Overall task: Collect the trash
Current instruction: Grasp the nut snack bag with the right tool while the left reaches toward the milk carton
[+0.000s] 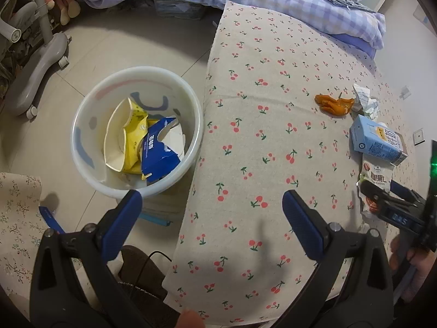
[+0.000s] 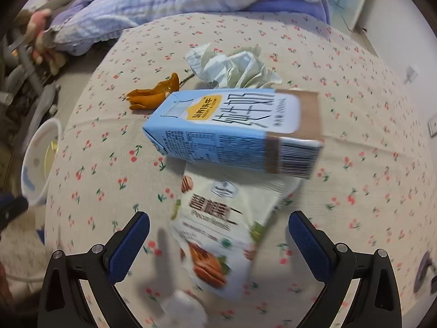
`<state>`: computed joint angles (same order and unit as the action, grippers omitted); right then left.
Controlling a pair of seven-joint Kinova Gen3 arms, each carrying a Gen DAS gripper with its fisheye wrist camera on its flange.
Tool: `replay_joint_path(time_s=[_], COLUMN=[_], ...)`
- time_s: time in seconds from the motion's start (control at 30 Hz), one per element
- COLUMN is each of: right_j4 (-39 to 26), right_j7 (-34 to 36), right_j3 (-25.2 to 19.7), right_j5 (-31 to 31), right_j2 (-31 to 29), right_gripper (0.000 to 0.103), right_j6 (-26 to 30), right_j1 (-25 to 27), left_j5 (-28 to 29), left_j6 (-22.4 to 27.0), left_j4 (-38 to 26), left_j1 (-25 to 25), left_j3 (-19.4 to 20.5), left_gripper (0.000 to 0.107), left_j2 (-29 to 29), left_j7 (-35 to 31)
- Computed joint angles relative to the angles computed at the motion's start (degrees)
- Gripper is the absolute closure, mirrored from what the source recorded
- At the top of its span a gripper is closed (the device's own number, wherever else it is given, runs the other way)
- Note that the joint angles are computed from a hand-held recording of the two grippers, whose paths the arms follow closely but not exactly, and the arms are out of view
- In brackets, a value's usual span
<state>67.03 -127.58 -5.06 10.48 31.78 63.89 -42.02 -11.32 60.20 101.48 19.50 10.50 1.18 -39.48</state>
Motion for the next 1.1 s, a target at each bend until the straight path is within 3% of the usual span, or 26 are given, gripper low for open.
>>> replay_joint_path(time_s=[0.2,0.27,0.33,0.4,0.5,0.53,0.93,1.1], right_j4=[-2.11,-1.23,0.26,1.77,4.62,5.35,16.54,19.08], right_j7=[-2.88,-2.66,-2.0,-0.03,2.27,2.85,10.08,11.47], right_j3=[0.69,0.2,-0.59,-1.86,-3.13,-3.29,-4.88,-4.16], right_j5=[-0.15,-0.6,-1.75,-4.12,-7.62,-8.32,-17.13,-19.48], right_j2=[2.37,1.65,0.22,-1.12,-3.24,-3.81,-14.63,-17.42], right_gripper=[0.004,0.015,0.045,0.062,0.072,0.084,0.09,0.09], right_j6=[1.7,0.47,-1.31,-2.56,-4.61,-5.16,-13.98,-15.81], right_j1=[-1.56,-1.13,-0.16,1.91,4.55,5.04,13.16,16.43], left_j5=[0.5,0.85,1.28,1.57,1.81,1.86,1.38,-2.03], left_j6=[-0.07,0.06,0.05,0.04,-0.1,-0.1,0.0,-0.47], left_j4=[0.28,0.12,0.01,-0.22,-0.79,-1.06,-7.52,-12.23], left_j1=[-0.29,-0.4,-0.51,-0.59,-0.41,-0.27,4.32,8.34], left_j3=[0.02,0.03,0.0,-0.01,0.18,0.26,1.2,1.29], left_gripper=[0.005,0.005,0.005,0.005,0.005,0.005,0.005,0.005], left_j2=[-0.67,-0.61,-0.63,-0.58,-0.29,-0.12,5.46,9.23], left_j7=[-0.78,-1.2,-1.57,-1.85,-1.92,-1.91,-0.85,-2.69])
